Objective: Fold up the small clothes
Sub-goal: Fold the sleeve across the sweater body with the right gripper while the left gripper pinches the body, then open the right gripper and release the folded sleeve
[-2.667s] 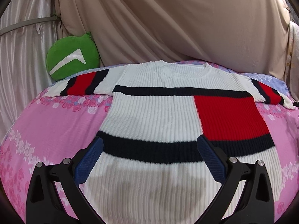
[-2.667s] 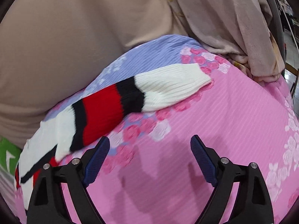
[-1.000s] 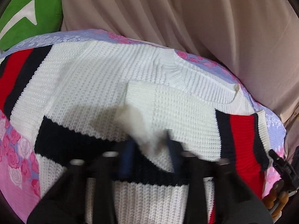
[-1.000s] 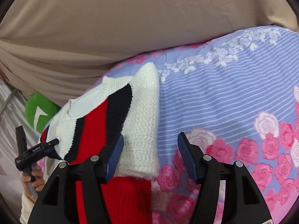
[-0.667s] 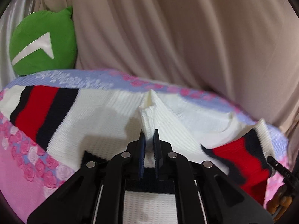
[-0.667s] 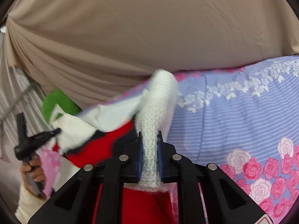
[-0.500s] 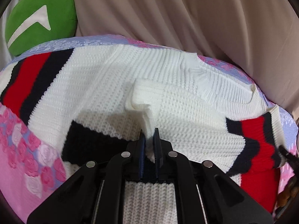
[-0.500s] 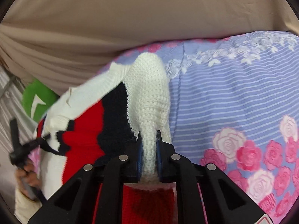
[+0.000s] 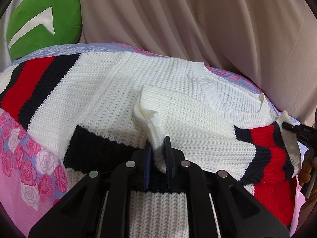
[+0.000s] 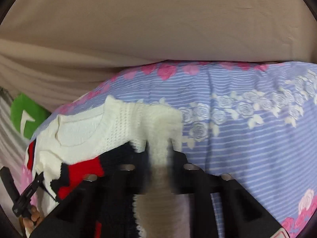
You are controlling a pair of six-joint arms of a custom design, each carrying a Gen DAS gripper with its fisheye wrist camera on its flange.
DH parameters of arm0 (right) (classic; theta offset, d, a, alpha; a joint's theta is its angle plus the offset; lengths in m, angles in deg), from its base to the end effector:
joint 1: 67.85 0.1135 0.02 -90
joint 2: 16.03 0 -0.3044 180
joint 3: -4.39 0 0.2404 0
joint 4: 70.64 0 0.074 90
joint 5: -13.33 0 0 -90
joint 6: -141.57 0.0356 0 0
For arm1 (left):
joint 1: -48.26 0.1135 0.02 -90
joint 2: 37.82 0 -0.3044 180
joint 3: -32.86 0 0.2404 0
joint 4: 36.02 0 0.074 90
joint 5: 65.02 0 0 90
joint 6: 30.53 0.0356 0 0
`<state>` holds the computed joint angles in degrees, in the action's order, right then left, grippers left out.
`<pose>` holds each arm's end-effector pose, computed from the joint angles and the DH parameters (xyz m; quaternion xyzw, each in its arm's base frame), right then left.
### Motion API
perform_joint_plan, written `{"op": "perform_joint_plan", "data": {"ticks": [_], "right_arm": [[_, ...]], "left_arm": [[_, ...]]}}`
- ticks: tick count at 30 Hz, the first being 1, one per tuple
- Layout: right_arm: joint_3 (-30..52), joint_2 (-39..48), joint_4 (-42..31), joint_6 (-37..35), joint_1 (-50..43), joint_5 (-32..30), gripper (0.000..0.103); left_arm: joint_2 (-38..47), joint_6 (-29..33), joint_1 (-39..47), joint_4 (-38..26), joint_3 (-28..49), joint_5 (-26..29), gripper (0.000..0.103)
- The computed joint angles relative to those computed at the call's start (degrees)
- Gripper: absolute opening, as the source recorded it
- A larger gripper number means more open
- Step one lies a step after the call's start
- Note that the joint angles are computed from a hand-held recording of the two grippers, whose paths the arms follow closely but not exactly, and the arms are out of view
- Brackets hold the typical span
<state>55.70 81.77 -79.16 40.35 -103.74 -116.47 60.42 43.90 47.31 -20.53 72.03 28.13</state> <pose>0.2442 -0.1486 0.1577 0.0916 0.8980 0.1846 0.3889 0.2665 -0.0064 0.1330 -0.1062 0.9126 -0.0816 0.3862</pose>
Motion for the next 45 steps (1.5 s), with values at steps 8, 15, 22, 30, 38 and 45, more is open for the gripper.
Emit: {"op": "perform_joint_plan", "data": {"ticks": [8,15,22,30,38,45], "right_arm": [[1.8,5.6,0.6,2.6,-7.5,-4.8,0.018],[-2.7,-2.7,-24.2,-28.1,-22.7,-14.5,0.068],[-5.2,0.1,-27.5,-37.6,-26.6,-13.4,0.021],[-7.8,-2.2,-15.8,-28.3,-25.7,-10.0,0.027],[-5.0,-6.5,-6.9,-7.6,-0.5,-3.8,0.027],[1.9,6.1,4.7,10.2,-1.9,2.1,0.0]], "left_arm": [[-0.2,1.1,-1.6,-1.6,0.8,-1.0,0.017],[-0.3,0.5,-0.8,-1.6,0.8,0.4,0.017],[-1.0,-0.1,-1.7,-1.7,0.4,-1.2,0.017],[-0.4,0.3,-3.8,-3.4,1.9,-4.0,0.019],[-0.3,0.6,-3.4,-3.4,1.8,-3.5,0.02],[-0.2,0.9,-3.0,-3.3,1.6,-2.8,0.022]]}}
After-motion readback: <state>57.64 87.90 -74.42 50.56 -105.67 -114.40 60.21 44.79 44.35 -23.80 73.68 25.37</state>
